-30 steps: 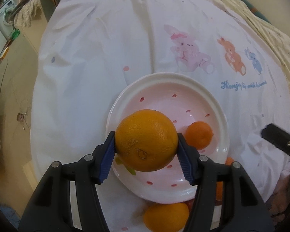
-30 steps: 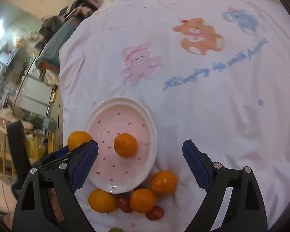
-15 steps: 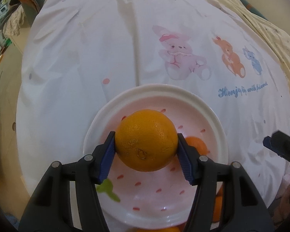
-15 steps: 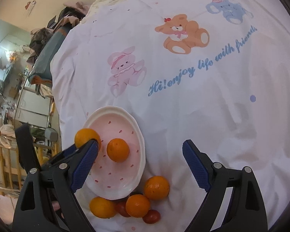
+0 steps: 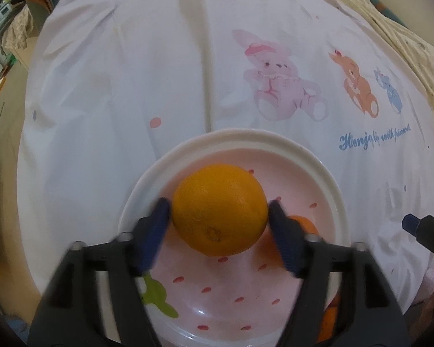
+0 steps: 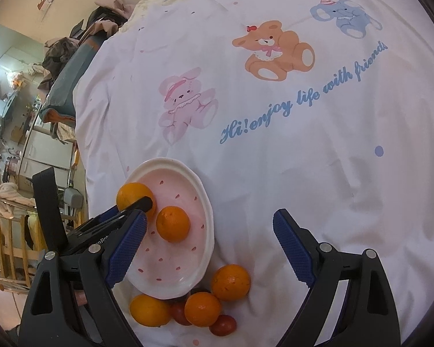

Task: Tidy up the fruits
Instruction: 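Lower the large orange onto the pink plate and open the left gripper, then move the left gripper to the second large orange and grasp it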

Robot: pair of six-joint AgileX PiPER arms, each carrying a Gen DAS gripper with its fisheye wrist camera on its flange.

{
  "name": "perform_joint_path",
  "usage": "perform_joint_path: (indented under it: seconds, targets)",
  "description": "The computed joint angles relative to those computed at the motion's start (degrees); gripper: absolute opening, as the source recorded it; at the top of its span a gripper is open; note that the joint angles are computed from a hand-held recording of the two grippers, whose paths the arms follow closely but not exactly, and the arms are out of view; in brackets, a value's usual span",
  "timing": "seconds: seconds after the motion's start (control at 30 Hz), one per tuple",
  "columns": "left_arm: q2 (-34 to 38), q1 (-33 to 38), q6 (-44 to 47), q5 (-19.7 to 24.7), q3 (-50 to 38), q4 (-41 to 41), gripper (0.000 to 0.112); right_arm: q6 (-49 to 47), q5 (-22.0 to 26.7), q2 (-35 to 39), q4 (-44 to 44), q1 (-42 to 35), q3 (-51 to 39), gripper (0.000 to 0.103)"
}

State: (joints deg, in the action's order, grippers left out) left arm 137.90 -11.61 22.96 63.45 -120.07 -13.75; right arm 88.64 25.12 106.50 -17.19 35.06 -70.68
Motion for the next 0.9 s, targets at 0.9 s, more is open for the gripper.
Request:
perform_joint_path:
  seconds: [0.9]
  targets:
    - [-31.27, 3.0, 9.34, -14.63, 33.81, -3.41, 0.095, 11.39, 10.03, -3.32, -14.54, 8.82, -0.56, 0.091]
